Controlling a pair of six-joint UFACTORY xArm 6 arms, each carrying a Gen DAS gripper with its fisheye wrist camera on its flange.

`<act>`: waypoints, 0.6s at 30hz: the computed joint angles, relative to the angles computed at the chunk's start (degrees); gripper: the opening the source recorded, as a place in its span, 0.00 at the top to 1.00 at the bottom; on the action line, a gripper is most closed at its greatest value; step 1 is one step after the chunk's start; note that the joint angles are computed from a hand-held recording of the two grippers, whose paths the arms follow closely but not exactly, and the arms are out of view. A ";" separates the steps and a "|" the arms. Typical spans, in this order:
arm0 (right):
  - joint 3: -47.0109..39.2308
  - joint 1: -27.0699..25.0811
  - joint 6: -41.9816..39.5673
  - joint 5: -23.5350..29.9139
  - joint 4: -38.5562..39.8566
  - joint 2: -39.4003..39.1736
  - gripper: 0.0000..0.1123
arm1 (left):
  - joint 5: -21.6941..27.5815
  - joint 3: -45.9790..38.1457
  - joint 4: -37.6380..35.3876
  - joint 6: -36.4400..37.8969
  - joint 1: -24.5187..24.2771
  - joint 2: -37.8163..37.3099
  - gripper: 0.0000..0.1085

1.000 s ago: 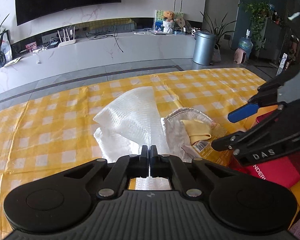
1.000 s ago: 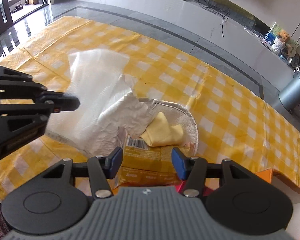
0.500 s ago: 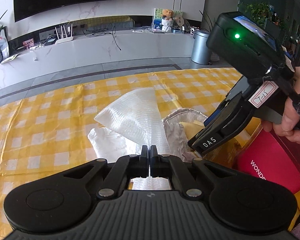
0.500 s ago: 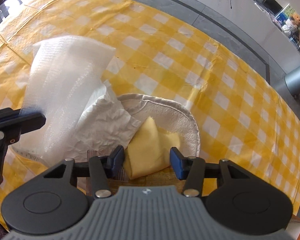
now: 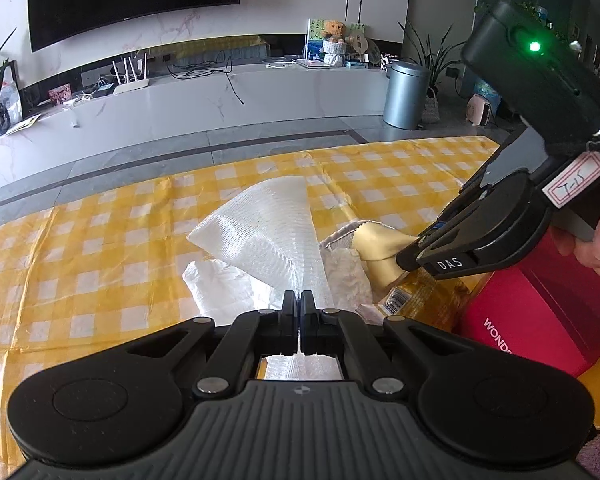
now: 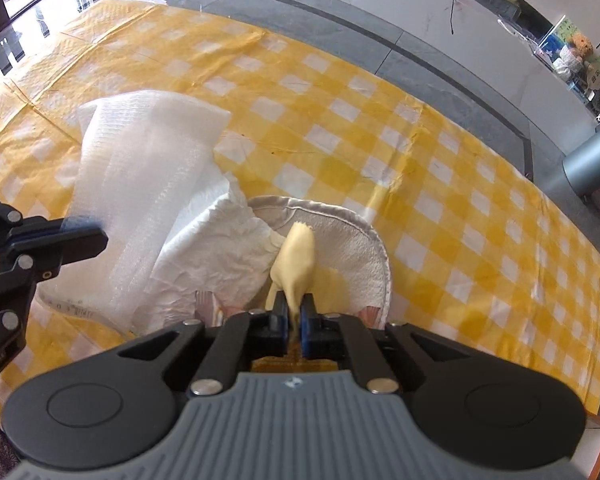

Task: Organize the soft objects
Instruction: 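Lift the mesh bag and yellow cloth and carry both over the cardboard box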

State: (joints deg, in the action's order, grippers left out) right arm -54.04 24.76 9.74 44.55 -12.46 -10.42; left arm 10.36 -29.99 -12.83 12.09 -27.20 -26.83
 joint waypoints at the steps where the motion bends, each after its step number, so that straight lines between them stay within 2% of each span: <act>1: 0.44 0.26 0.01 0.20 0.17 -1.22 0.97 | 0.72 0.12 1.09 -1.13 0.10 -0.96 0.99; 5: 2.25 1.48 -0.39 1.19 1.37 -6.36 0.97 | 3.72 1.20 6.58 -6.23 -0.03 -5.54 0.99; 11: 6.58 4.53 -0.53 3.50 3.98 -16.23 0.97 | 10.76 3.59 14.73 -14.21 -1.23 -14.34 0.99; 18: 11.73 8.65 1.99 7.92 3.58 -28.45 0.97 | 18.47 4.92 21.98 -21.90 -5.44 -24.11 0.99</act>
